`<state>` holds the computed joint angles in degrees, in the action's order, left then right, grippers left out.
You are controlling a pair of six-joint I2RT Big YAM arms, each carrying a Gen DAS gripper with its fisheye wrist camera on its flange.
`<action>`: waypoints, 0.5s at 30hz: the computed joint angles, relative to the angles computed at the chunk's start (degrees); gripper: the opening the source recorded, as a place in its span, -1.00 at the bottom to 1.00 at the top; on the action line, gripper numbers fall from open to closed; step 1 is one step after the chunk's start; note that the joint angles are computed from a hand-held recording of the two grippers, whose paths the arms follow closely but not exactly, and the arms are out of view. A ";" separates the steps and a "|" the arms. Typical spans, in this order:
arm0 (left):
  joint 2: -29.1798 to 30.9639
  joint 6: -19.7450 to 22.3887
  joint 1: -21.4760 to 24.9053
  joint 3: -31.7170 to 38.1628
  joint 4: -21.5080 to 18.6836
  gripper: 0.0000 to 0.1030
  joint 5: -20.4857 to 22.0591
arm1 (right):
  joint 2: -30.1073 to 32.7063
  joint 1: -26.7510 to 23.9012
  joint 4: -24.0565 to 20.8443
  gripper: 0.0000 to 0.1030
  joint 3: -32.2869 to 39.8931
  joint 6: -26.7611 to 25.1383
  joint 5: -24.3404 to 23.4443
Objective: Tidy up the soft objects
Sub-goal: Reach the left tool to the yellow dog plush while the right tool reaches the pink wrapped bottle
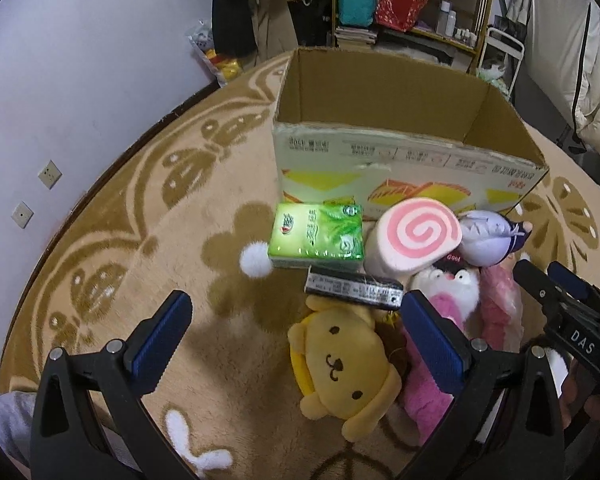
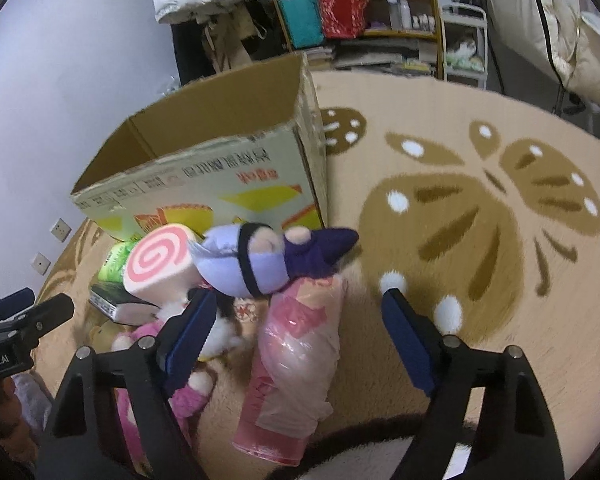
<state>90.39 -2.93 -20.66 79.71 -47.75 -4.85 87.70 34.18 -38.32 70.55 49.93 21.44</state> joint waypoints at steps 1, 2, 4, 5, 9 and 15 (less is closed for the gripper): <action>0.16 -0.16 0.05 0.00 -0.33 1.00 0.33 | 0.12 -0.22 0.05 0.70 -0.22 0.26 -0.62; 0.29 -0.21 0.10 -0.10 -0.55 1.00 0.70 | 0.27 -0.29 -0.06 0.64 -0.17 0.42 -0.95; 0.72 -0.06 0.03 -0.16 -0.94 0.99 0.05 | 0.74 -0.66 -0.12 0.54 -0.27 0.66 -2.35; 0.81 0.10 -0.02 -0.25 -0.98 0.99 -0.07 | 0.96 -0.83 -0.10 0.54 -0.32 0.80 -3.01; 1.10 0.46 0.05 -0.08 -1.95 0.99 2.16 | 1.49 -1.06 -0.36 0.53 -0.40 0.92 -4.30; 2.22 0.28 0.23 0.29 -3.61 0.99 4.06 | 2.37 -1.29 -1.48 0.49 -0.01 0.62 -5.17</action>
